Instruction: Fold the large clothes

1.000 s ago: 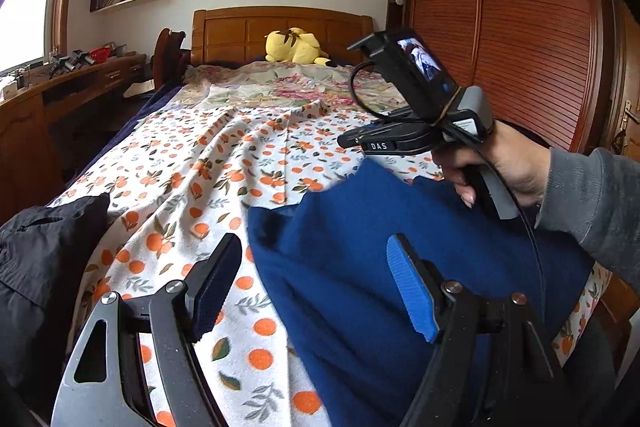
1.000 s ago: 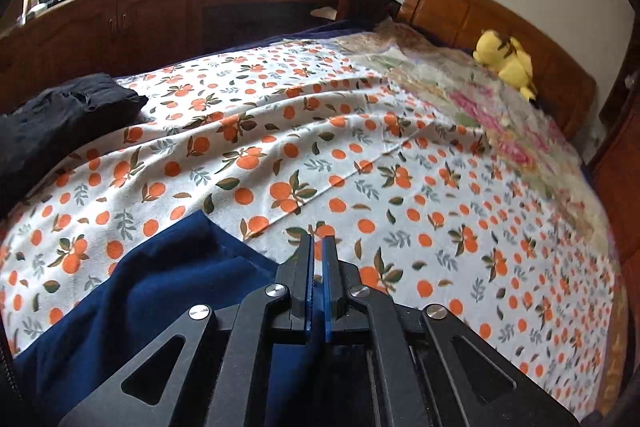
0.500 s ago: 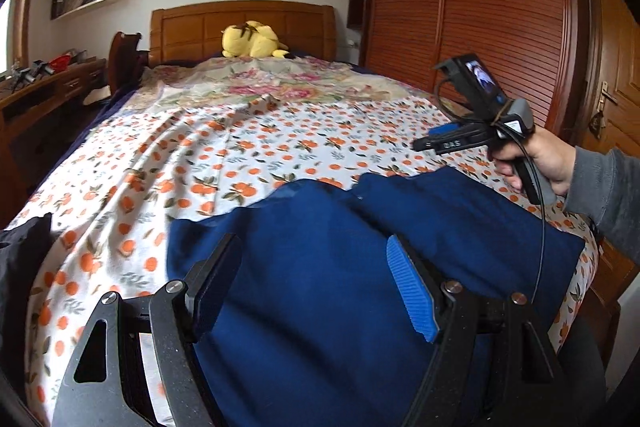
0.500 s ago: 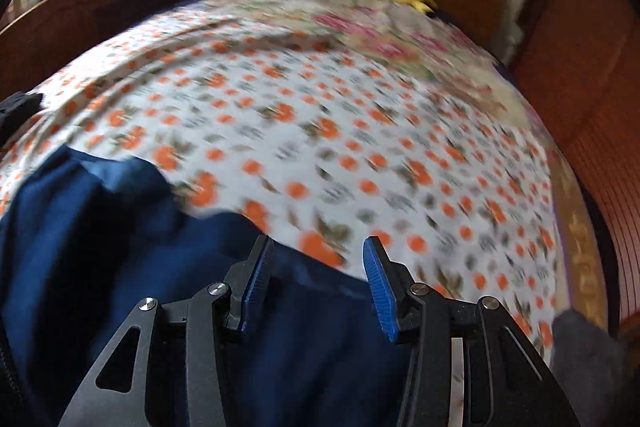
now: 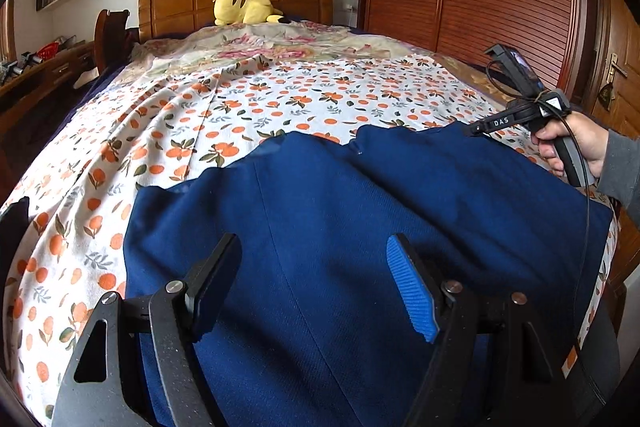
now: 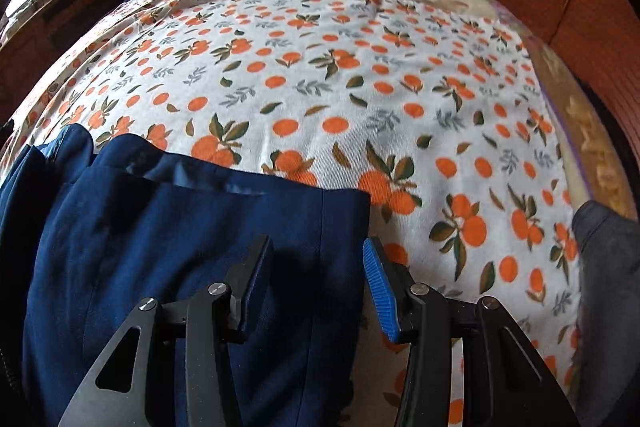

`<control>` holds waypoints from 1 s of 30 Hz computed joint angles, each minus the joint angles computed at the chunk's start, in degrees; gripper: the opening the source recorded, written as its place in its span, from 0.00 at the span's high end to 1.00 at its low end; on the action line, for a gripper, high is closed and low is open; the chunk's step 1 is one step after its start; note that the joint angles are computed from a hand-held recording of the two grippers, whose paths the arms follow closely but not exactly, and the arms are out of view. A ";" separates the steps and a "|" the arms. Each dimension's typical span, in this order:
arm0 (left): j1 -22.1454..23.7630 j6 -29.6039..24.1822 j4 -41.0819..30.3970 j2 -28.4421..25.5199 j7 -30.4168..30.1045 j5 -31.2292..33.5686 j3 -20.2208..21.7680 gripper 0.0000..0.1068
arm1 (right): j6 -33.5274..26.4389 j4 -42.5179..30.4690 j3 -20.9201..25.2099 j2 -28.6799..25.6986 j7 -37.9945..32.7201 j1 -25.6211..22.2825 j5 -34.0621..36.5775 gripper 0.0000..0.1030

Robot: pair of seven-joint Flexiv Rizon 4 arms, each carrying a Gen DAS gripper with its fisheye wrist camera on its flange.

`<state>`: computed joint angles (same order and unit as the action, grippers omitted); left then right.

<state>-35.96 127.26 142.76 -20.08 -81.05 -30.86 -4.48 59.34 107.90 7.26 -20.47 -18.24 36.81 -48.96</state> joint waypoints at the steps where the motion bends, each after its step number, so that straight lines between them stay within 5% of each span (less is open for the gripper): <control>1: -0.05 -0.08 -0.05 -0.10 -0.02 -0.12 0.00 0.29 | -0.32 -0.14 -0.15 0.01 0.28 0.19 -0.35 0.69; 3: -0.15 -0.42 -0.10 -0.19 0.07 -0.35 0.05 0.29 | 1.73 0.77 -1.70 0.71 3.56 0.39 -4.62 0.98; 7: -0.23 -0.44 -0.03 -0.23 -0.03 -0.36 0.07 0.29 | -2.27 4.02 -5.65 5.85 20.07 1.97 -24.58 0.99; 10: -0.04 -0.64 -0.07 -0.32 -0.33 0.01 0.01 0.29 | -13.31 2.11 -2.54 5.47 15.47 1.99 -17.65 0.99; 14: -1.45 -0.55 -0.20 -0.34 0.88 -1.77 0.50 0.29 | -16.27 2.10 0.27 5.77 14.43 -0.12 -16.41 0.99; 17: -1.41 -0.43 -0.17 -0.38 0.98 -1.99 0.32 0.29 | -13.68 3.88 2.00 8.17 14.76 -2.20 -16.28 0.84; 19: -1.18 -0.30 -0.16 -0.44 0.75 -1.72 0.16 0.29 | -11.33 6.19 2.89 10.83 15.92 -3.29 -17.94 0.62; 21: -0.76 -0.12 -0.08 -0.49 0.20 -1.15 -0.02 0.29 | -11.53 8.44 4.26 13.80 17.45 -3.58 -20.77 0.54; 25: -0.71 0.09 0.05 -0.46 -0.11 -0.89 0.06 0.29 | -12.36 12.54 8.41 18.06 22.17 -2.67 -23.05 0.43; 30: -0.84 0.57 0.06 -0.72 -0.06 -0.96 0.06 0.29 | -8.68 16.92 11.16 19.25 25.86 -1.64 -24.80 0.42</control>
